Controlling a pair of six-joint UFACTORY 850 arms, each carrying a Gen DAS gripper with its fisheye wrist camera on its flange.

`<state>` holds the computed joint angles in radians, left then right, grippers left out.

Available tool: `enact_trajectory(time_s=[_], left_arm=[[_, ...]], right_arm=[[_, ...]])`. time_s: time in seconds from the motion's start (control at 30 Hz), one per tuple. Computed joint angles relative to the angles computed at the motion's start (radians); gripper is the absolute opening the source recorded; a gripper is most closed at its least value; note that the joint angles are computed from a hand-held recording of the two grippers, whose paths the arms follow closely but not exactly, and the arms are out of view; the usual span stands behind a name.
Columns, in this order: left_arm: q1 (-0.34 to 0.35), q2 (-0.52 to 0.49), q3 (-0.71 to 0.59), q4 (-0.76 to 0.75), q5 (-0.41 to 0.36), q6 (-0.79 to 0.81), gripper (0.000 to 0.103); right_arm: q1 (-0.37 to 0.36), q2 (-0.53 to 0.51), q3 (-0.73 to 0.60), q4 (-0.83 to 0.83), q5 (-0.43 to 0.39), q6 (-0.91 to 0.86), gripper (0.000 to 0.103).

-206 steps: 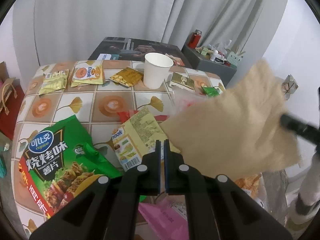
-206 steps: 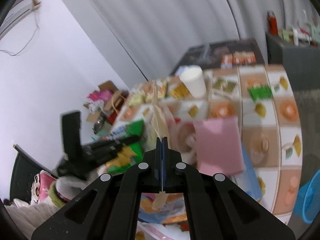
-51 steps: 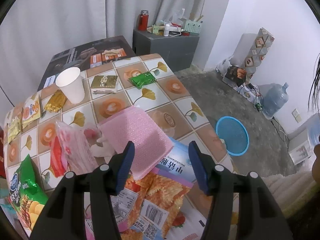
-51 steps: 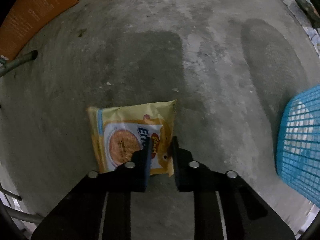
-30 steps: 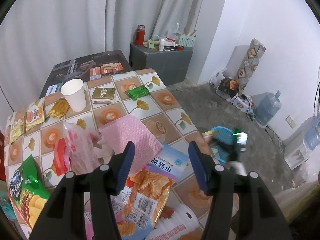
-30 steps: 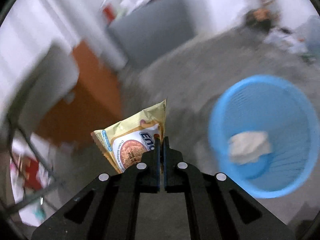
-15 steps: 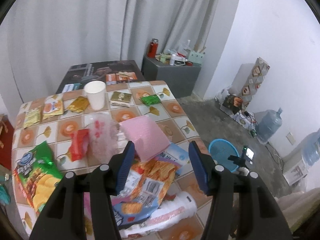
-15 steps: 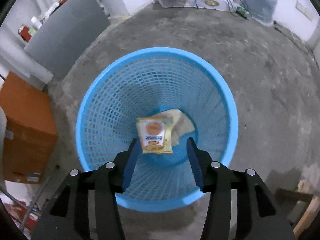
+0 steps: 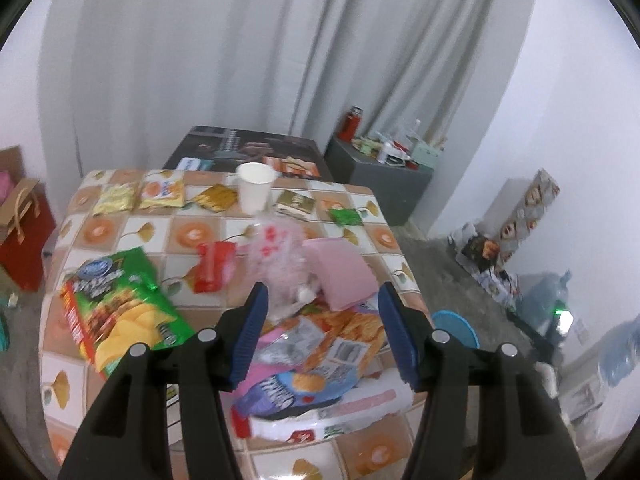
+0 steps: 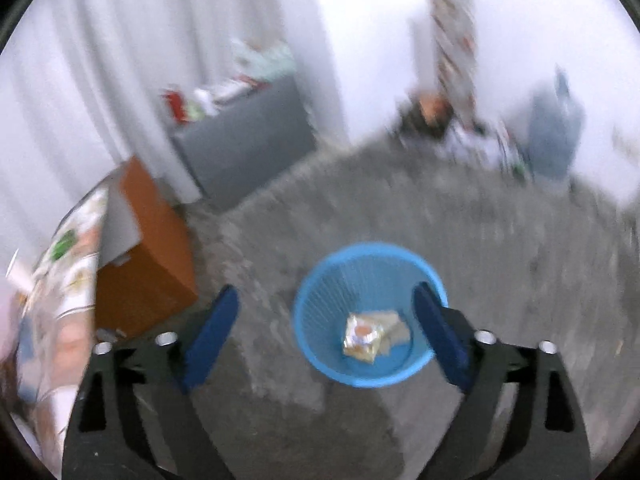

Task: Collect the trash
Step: 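Move both tools back to the table toward the pink sponge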

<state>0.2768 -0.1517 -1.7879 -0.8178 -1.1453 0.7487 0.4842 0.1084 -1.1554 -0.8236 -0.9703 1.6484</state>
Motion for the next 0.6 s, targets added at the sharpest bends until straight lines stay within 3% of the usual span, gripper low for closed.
enact_trajectory(time_s=[0.07, 0.13, 0.27, 0.37, 0.43, 0.6], left_arm=[[0.028, 0.008, 0.016, -0.015, -0.005, 0.002, 0.056], [0.049, 0.014, 0.032, -0.029, -0.01, 0.008, 0.057], [0.067, 0.009, 0.045, -0.037, -0.037, 0.018, 0.059], [0.064, -0.002, 0.044, -0.039, -0.049, 0.035, 0.062], [0.051, -0.015, 0.036, -0.034, -0.058, 0.048, 0.066], [-0.039, -0.049, 0.001, 0.047, 0.033, 0.079, 0.071]], right_arm=[[0.055, -0.04, -0.094, -0.025, -0.039, -0.083, 0.095], [0.088, -0.07, -0.168, 0.009, 0.003, -0.191, 0.095], [0.132, -0.101, -0.251, 0.054, 0.206, -0.244, 0.095], [0.108, -0.139, -0.304, 0.24, 0.396, -0.357, 0.095], [0.102, -0.184, -0.364, 0.337, 0.441, -0.438, 0.095], [0.09, -0.35, -0.591, 0.559, 0.399, -0.645, 0.093]])
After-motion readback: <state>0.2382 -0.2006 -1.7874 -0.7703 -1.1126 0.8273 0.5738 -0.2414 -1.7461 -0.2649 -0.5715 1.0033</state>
